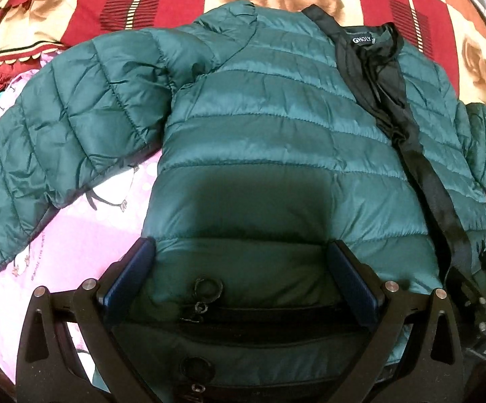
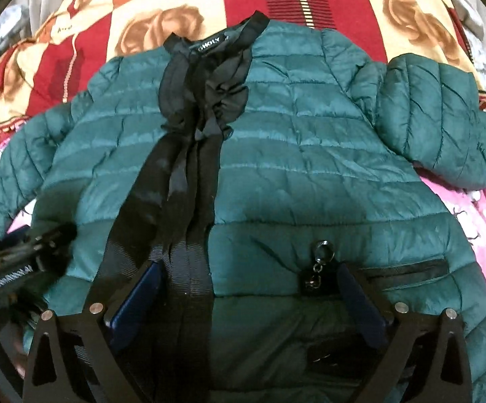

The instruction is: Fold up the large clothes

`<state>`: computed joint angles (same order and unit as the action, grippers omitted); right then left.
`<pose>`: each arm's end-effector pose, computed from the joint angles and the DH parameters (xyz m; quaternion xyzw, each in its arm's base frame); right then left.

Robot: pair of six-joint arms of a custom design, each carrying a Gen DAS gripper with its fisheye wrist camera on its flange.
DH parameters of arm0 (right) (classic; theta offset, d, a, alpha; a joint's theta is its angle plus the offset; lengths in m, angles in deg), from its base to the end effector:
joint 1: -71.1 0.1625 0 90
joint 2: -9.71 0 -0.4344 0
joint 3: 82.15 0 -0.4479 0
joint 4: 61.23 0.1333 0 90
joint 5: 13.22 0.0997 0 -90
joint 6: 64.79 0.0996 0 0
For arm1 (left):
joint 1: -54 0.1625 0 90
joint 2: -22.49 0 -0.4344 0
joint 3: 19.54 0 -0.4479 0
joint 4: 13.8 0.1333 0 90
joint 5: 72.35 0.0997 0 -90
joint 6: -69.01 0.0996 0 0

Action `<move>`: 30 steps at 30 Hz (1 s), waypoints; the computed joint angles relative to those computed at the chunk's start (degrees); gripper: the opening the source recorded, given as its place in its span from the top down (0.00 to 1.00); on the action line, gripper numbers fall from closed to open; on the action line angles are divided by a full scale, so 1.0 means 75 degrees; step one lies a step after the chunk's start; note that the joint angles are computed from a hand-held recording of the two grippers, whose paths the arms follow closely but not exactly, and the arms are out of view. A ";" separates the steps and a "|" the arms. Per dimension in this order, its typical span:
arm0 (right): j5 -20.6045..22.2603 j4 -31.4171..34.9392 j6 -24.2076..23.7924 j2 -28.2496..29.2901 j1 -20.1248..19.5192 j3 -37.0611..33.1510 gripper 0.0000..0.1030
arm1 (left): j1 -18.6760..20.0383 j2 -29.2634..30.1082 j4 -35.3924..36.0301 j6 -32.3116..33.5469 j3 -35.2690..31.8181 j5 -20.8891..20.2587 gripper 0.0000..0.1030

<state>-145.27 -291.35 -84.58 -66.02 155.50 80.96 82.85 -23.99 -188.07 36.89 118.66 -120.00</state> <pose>0.0422 -0.2521 0.1706 -0.0548 -0.8496 0.3338 0.4047 -0.2318 -0.3565 -0.0561 0.2559 0.8949 -0.2205 0.2915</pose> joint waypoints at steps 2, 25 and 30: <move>-0.0566 -0.0283 -0.0121 0.0483 0.0274 -0.0165 0.00 | -0.0044 0.0018 0.0090 -0.0013 -0.0006 0.0056 0.00; -0.0781 -0.0473 -0.0242 0.0682 0.0356 -0.0222 0.00 | -0.0047 -0.0375 -0.0902 0.0137 0.0481 -0.0029 0.01; -0.0683 -0.0475 -0.0262 0.0617 0.0304 -0.0184 0.00 | -0.0097 -0.1815 -0.2122 0.0052 0.1658 0.0717 0.01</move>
<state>-150.39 -294.91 -86.54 -61.40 157.78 79.57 82.12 -37.61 -203.99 37.27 131.10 -114.62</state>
